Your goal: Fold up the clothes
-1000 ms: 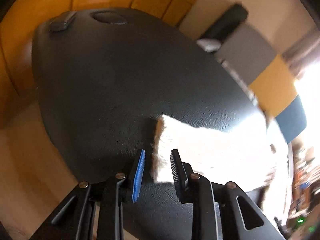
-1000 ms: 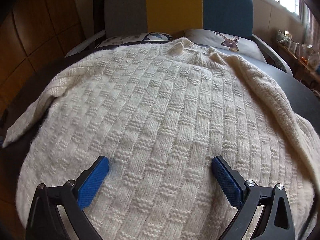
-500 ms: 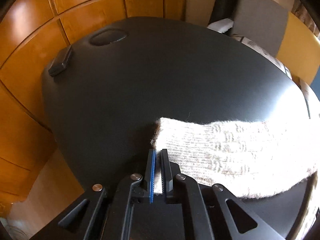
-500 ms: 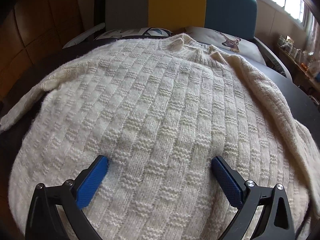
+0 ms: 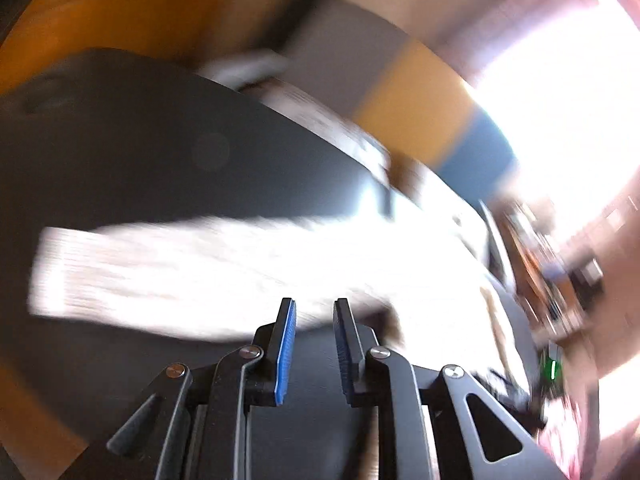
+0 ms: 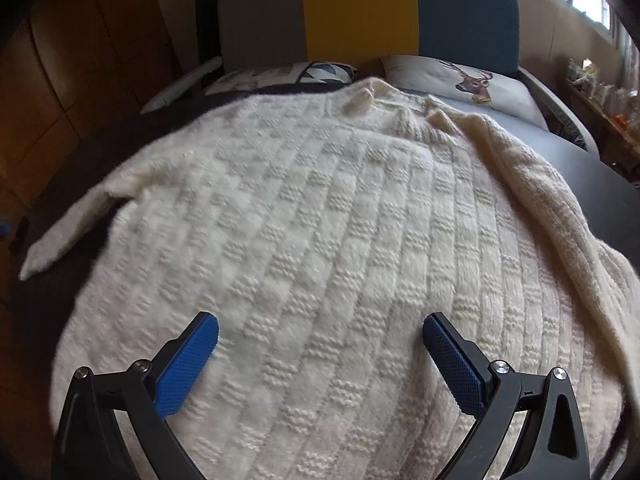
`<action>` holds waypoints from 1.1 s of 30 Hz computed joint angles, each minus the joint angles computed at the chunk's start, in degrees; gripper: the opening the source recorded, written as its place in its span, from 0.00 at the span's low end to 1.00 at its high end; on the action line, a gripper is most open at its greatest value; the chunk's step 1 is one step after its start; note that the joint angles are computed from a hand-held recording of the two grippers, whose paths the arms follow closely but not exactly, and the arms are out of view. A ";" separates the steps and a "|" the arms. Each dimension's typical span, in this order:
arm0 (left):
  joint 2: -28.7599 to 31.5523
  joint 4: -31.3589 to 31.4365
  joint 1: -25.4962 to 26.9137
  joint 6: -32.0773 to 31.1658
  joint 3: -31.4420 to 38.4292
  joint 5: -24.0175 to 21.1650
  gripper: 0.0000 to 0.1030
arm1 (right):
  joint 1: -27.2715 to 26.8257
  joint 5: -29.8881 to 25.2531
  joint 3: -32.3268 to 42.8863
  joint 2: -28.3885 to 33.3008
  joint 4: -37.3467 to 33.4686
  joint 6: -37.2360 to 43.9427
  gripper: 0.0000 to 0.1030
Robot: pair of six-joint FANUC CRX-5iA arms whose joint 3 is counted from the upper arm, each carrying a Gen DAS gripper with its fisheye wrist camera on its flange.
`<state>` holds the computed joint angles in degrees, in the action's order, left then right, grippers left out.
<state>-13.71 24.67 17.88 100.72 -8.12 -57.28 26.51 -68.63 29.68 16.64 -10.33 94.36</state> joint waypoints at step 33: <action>17.23 -8.68 -14.57 6.55 16.85 -4.96 0.09 | -1.31 -2.71 14.57 13.05 2.32 4.15 1.00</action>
